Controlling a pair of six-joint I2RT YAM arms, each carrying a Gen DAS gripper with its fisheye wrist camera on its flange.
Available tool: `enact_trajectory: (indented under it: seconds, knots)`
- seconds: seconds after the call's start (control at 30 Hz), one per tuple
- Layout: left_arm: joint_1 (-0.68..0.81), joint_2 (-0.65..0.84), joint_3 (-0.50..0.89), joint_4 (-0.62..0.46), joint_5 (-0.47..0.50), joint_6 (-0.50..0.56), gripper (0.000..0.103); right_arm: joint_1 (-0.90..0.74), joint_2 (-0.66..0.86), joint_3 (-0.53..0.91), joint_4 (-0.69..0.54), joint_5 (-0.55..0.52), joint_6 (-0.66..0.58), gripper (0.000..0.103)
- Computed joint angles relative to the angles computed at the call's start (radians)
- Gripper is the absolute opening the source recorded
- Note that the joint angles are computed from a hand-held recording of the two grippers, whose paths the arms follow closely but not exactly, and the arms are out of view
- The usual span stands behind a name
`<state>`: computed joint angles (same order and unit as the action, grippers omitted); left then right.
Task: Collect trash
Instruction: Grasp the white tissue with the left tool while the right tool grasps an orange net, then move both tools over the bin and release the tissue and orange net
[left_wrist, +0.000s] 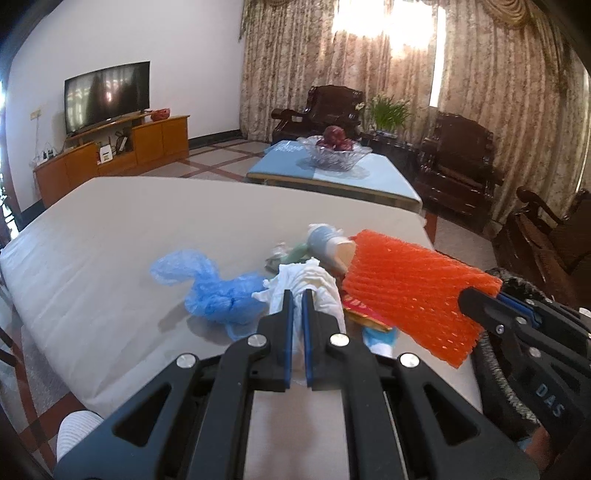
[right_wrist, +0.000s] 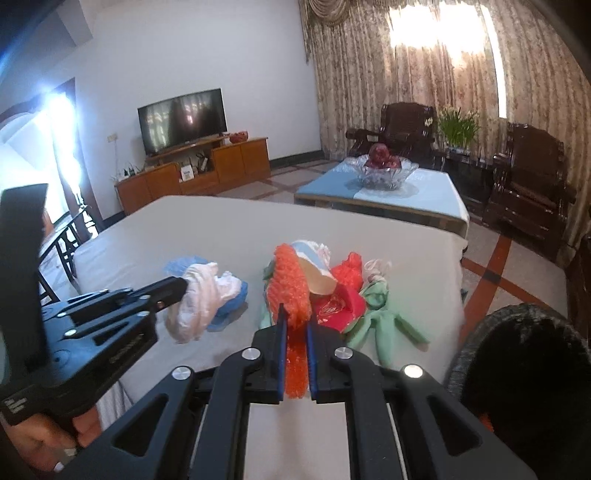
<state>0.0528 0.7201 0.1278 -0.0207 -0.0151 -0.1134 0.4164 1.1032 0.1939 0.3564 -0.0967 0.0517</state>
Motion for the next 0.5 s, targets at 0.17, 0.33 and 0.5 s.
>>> enact_trajectory:
  seconds: [0.17,0.33,0.5]
  knots:
    - [-0.122,-0.049,0.018,-0.045,-0.067,-0.047,0.004,-0.088,-0.241,-0.032,-0.174,-0.019,-0.033,0.009]
    - [-0.292,-0.024,0.049,-0.035,-0.167,-0.106,0.004,-0.214,-0.394,-0.033,-0.309,-0.055,-0.063,0.009]
    - [-0.498,0.103,0.086,0.066,-0.281,-0.171,0.004,-0.442,-0.498,-0.03,-0.406,-0.163,-0.129,0.009]
